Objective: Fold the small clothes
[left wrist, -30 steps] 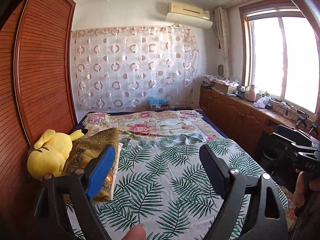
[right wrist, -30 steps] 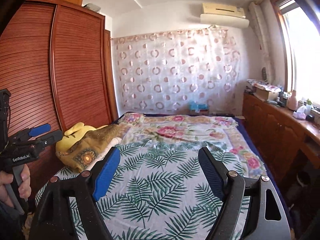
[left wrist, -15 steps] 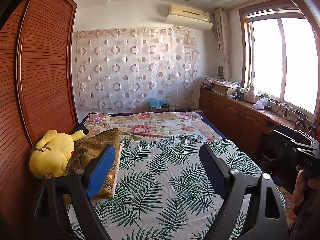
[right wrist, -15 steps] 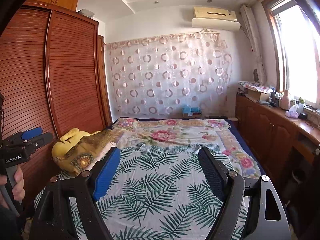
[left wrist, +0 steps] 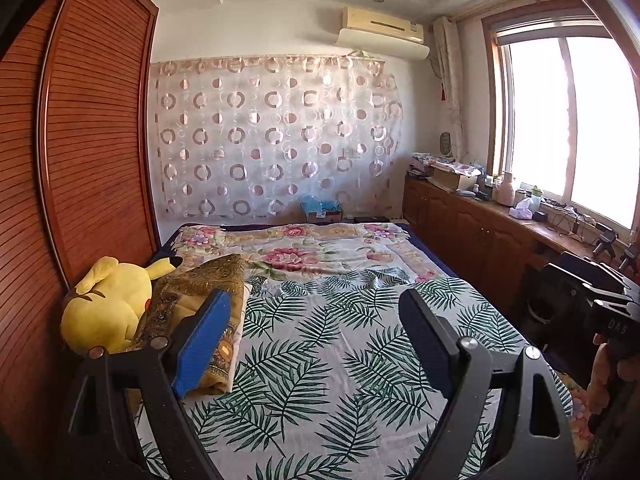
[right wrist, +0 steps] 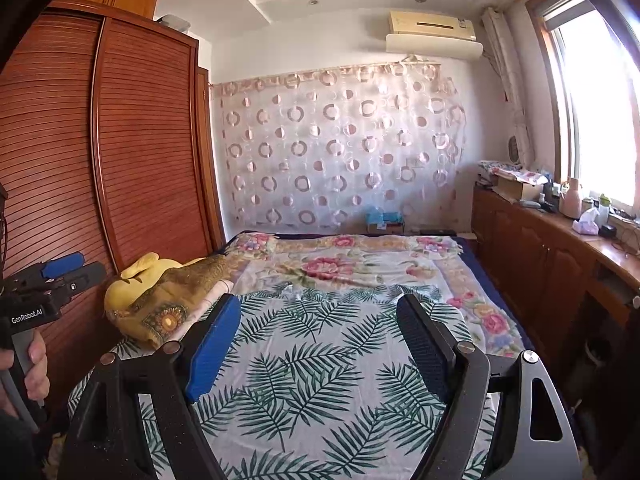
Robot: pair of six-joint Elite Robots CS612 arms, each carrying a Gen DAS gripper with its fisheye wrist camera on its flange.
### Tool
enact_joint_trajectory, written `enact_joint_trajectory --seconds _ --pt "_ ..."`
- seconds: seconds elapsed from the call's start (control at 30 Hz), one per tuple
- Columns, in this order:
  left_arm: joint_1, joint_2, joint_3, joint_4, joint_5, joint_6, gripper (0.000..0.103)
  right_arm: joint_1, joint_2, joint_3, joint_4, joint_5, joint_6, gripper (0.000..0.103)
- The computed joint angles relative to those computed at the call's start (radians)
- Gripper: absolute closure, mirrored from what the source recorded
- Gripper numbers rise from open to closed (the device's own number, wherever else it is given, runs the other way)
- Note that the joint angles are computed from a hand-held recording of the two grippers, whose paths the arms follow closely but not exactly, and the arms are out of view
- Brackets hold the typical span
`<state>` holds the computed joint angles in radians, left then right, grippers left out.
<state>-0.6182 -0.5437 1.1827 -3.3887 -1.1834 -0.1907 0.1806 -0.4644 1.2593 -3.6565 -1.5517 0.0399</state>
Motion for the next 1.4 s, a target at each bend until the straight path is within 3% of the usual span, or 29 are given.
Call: enact_joint_trajectory --seconds 1.4 --pt "-0.002 0.001 0.002 -0.008 0.015 0.005 0.016 -0.028 -0.026 0.032 0.003 0.053 -0.024 0.021"
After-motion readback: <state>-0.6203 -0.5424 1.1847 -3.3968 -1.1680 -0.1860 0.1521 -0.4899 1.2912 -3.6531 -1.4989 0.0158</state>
